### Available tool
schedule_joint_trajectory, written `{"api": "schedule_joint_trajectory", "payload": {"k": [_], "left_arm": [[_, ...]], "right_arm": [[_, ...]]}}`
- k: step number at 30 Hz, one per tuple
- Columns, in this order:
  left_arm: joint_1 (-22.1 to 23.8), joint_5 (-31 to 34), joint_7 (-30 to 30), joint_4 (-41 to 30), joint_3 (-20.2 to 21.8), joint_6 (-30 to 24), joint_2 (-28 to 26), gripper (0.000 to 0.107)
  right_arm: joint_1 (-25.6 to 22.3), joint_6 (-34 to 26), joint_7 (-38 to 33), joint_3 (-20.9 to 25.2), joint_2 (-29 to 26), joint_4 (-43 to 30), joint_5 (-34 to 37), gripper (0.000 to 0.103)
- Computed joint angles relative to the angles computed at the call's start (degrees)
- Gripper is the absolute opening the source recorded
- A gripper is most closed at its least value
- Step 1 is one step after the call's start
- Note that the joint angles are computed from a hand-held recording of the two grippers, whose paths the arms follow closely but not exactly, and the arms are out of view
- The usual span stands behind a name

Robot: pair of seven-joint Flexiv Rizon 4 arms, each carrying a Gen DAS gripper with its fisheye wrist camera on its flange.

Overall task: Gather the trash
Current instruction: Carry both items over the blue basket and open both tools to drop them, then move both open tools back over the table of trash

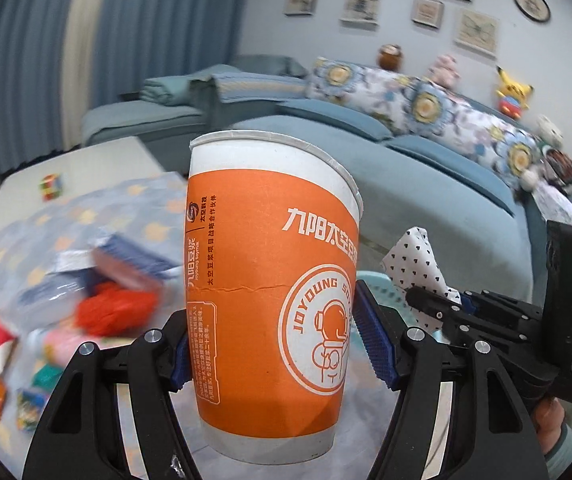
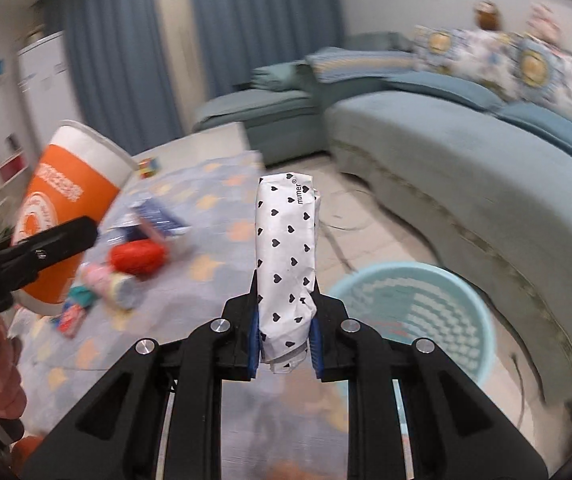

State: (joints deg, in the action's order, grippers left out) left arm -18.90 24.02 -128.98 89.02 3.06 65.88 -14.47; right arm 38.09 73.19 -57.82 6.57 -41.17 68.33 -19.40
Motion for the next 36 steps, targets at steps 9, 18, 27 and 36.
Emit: {"api": "schedule_joint_trajectory", "payload": {"k": [9, 18, 27, 36], "left_arm": [[1.1, -16.2, 15.4, -12.7, -5.4, -3.6, -16.6, 0.065], [0.1, -26.5, 26.3, -19.2, -6.7, -11.0, -25.3, 0.066], [-0.3, -28.9, 28.1, -17.8, -6.1, -9.8, -24.7, 0.080], [-0.2, -30.0, 27.8, -14.4, -5.8, -6.1, -22.0, 0.081]], "right_arm": [[-5.6, -7.1, 6.2, 0.1, -0.8, 4.1, 5.1, 0.017], [-6.4, -13.9, 9.4, 0.5, -3.7, 4.2, 6.9, 0.019], [-6.6, -12.8, 10.5, 0.8, -3.3, 4.9, 7.4, 0.053], [-6.6, -10.6, 10.6, 1.2, -1.5, 7.1, 6.5, 0.053]]}}
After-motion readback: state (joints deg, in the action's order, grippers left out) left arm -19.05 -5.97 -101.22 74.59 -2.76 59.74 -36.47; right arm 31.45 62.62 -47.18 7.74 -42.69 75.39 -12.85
